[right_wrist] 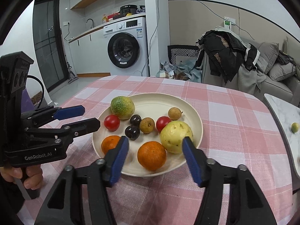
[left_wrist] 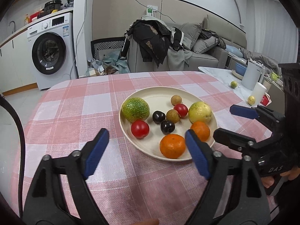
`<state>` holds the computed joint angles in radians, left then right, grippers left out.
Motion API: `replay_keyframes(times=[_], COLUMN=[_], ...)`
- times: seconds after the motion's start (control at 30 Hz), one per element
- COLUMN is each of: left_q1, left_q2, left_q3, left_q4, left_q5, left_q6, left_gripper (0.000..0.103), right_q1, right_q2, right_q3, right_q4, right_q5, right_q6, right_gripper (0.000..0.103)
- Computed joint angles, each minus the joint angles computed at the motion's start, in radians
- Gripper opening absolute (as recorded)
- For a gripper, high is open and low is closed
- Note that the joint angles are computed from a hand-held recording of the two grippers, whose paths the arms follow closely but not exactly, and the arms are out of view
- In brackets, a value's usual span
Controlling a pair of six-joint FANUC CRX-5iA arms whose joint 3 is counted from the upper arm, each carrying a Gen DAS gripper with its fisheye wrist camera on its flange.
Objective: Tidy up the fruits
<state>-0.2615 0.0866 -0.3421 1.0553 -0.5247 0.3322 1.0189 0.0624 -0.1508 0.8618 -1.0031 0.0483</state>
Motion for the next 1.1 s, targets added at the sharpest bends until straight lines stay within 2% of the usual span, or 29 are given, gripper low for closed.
replay_keyframes(times=[0.03,0.13,0.2,0.23,0.27,0.33,0.6,0.8,1.1], left_q1=[0.0,0.001,-0.003,-0.006,-0.014,-0.026,-0.048,-0.086,-0.092], left_q2=[-0.011,-0.041,-0.067,-0.08,-0.096,-0.122,-0.182,-0.211,-0.209], left_q3=[-0.013,-0.046,-0.081,-0.098,-0.121,-0.155,-0.238,-0.286,-0.284], left_q4=[0.008,0.028,0.07,0.093,0.133,0.189,0.289,0.461,0.473], left_q5=[0.004,0.01,0.025,0.034,0.05,0.069,0.107,0.152,0.166], left_q6=[-0.007,-0.02,-0.054,-0.074,-0.108,-0.166,-0.251,-0.379,-0.383], left_gripper=[0.084,0.087,0.094,0.101,0.102,0.102,0.102,0.102,0.102], right_q1=[0.004,0.016,0.025,0.03,0.034,0.047,0.099,0.11,0.114], right_q2=[-0.009,-0.036,-0.051,-0.059,-0.067,-0.081,-0.111,-0.122,-0.137], right_q3=[-0.009,-0.044,-0.064,-0.077,-0.087,-0.103,-0.16,-0.19,-0.224], right_q4=[0.004,0.04,0.068,0.086,0.097,0.114,0.176,0.225,0.288], right_q5=[0.003,0.021,0.02,0.021,0.022,0.015,-0.021,-0.024,-0.028], right_q6=[-0.013,-0.056,-0.085,-0.102,-0.112,-0.126,-0.181,-0.231,-0.297], right_gripper=[0.086,0.097,0.103,0.103,0.103,0.103,0.103,0.103,0.103])
